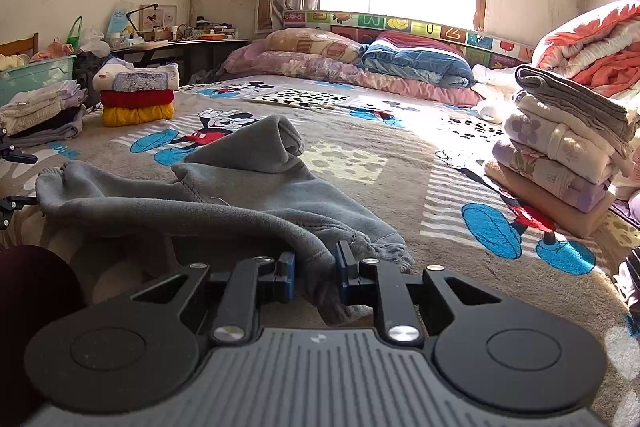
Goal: Fold clothes
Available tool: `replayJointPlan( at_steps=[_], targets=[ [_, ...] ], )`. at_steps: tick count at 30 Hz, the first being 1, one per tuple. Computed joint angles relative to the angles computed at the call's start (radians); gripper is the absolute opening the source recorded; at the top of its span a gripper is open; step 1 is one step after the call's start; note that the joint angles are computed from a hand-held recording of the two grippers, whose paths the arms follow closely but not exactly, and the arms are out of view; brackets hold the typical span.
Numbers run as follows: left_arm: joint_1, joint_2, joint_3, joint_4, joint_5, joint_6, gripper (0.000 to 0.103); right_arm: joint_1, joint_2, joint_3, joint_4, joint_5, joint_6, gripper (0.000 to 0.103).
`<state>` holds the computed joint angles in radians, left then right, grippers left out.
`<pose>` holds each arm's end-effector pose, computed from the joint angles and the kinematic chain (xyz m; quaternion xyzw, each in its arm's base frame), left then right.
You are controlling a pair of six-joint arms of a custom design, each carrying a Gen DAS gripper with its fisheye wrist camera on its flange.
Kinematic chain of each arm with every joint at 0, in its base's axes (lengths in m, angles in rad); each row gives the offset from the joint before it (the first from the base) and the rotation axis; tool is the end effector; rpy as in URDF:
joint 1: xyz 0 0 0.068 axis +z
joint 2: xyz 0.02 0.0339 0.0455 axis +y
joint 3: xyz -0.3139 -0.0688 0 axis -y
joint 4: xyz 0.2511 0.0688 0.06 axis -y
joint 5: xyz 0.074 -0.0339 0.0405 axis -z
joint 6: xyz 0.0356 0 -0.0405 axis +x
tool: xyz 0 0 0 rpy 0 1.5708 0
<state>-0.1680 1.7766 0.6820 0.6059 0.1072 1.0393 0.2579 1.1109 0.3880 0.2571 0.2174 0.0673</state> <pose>0.3436 -0.0621 0.1738 0.5086 0.6890 0.1754 0.4856 0.2010 0.0451 0.2248 -0.0238 0.8478 -0.0067 0.5298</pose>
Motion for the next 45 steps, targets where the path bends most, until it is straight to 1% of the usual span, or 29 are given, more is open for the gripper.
replayJointPlan(
  at_steps=[1, 2, 3, 4, 7, 14, 18, 23, 25, 27, 28, 31, 35, 40, 43, 45],
  targets=[
    [-0.001, 0.006, 0.019, -0.021, -0.008, -0.019, 0.021, 0.0, -0.002, -0.001, 0.0, 0.0, 0.003, 0.021],
    [-0.001, 0.006, 0.036, -0.043, -0.013, -0.036, 0.019, 0.001, -0.004, -0.001, -0.002, -0.001, 0.005, 0.021],
    [0.0, -0.001, 0.044, -0.052, -0.015, -0.063, 0.017, 0.002, -0.006, -0.001, -0.003, -0.001, 0.008, 0.021],
    [0.001, -0.018, 0.043, -0.049, -0.012, -0.101, 0.013, 0.003, -0.009, -0.002, -0.004, -0.001, 0.011, 0.021],
    [-0.01, -0.099, 0.015, -0.027, -0.027, -0.22, 0.011, 0.02, -0.058, -0.003, -0.02, 0.02, 0.008, 0.021],
    [-0.064, -0.315, -0.044, 0.012, -0.074, -0.327, 0.01, 0.082, -0.258, 0.03, -0.132, 0.11, -0.011, 0.02],
    [-0.091, -0.419, -0.006, -0.04, -0.093, -0.381, 0.01, 0.108, -0.365, 0.083, -0.213, 0.156, -0.039, 0.02],
    [-0.148, -0.528, 0.039, -0.12, -0.136, -0.428, 0.01, 0.105, -0.449, 0.156, -0.277, 0.174, -0.072, 0.02],
    [-0.171, -0.573, 0.064, -0.172, -0.147, -0.45, 0.01, 0.089, -0.476, 0.185, -0.295, 0.163, -0.084, 0.02],
    [-0.195, -0.598, 0.084, -0.201, -0.17, -0.459, 0.01, 0.063, -0.498, 0.218, -0.314, 0.141, -0.095, 0.019],
    [-0.202, -0.601, 0.098, -0.218, -0.175, -0.472, 0.01, 0.024, -0.498, 0.233, -0.323, 0.101, -0.097, 0.019],
    [-0.216, -0.576, 0.15, -0.271, -0.185, -0.521, 0.01, -0.097, -0.494, 0.279, -0.347, -0.023, -0.099, 0.019],
    [-0.223, -0.448, 0.246, -0.328, -0.2, -0.537, 0.01, -0.27, -0.421, 0.294, -0.314, -0.208, -0.104, 0.019],
    [-0.223, -0.226, 0.431, -0.422, -0.201, -0.567, 0.01, -0.45, -0.24, 0.312, -0.244, -0.393, -0.056, 0.019],
    [-0.225, -0.088, 0.557, -0.481, -0.193, -0.567, 0.01, -0.516, -0.096, 0.333, -0.176, -0.458, -0.035, 0.019],
    [-0.225, -0.001, 0.643, -0.523, -0.186, -0.568, 0.01, -0.54, 0.004, 0.362, -0.145, -0.475, -0.038, 0.019]
  ],
)
